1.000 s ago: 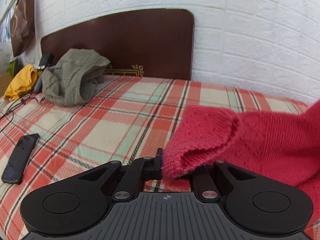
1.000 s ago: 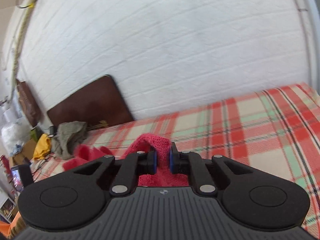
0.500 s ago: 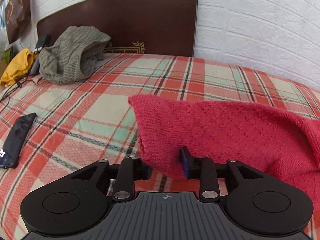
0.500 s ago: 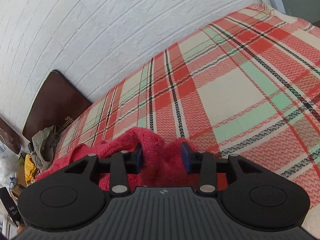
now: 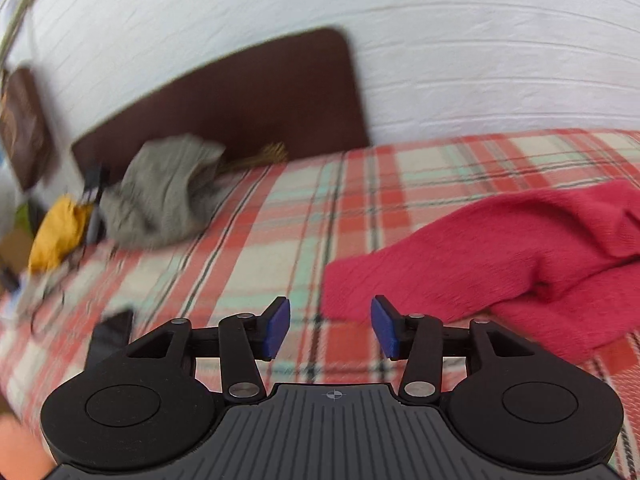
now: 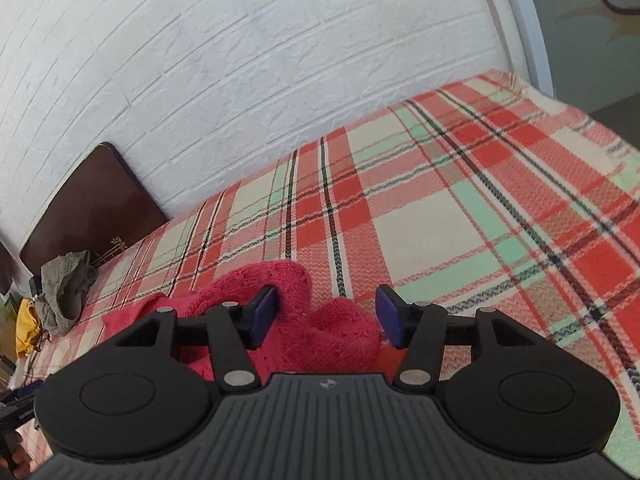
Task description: Fold clothes
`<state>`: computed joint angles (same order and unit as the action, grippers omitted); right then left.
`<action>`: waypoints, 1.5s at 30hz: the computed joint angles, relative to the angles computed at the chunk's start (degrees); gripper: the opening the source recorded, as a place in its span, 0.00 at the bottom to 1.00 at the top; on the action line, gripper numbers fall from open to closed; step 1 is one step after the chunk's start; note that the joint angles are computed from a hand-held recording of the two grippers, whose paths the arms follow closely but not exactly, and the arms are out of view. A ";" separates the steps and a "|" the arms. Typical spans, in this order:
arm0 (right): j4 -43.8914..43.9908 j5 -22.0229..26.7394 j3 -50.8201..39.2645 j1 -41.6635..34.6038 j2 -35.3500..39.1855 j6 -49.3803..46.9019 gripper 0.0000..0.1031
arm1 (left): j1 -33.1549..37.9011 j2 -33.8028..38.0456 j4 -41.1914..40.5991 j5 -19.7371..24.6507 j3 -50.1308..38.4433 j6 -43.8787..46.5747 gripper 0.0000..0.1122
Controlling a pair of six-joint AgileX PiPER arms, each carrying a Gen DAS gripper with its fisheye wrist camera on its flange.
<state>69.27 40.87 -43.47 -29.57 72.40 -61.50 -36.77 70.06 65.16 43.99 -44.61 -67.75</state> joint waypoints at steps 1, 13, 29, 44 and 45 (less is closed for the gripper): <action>-0.20 -1.96 0.62 0.80 -1.84 -0.65 0.58 | -2.04 0.68 2.58 0.14 -0.28 -0.05 0.62; -11.34 -2.30 -0.78 13.31 -9.86 -7.62 0.62 | -7.96 17.46 16.01 -5.86 -10.10 1.24 0.67; -43.14 -22.91 -1.01 36.64 -2.84 -12.36 0.70 | -3.82 23.58 10.48 -13.34 -16.74 17.76 0.71; -22.00 -0.36 -13.35 26.08 2.85 -9.66 0.07 | 2.87 23.28 -22.68 -16.99 -25.45 44.99 0.01; -20.09 1.63 -14.52 24.65 3.05 -9.12 0.06 | 3.35 22.83 -24.09 -17.20 -25.92 45.58 0.00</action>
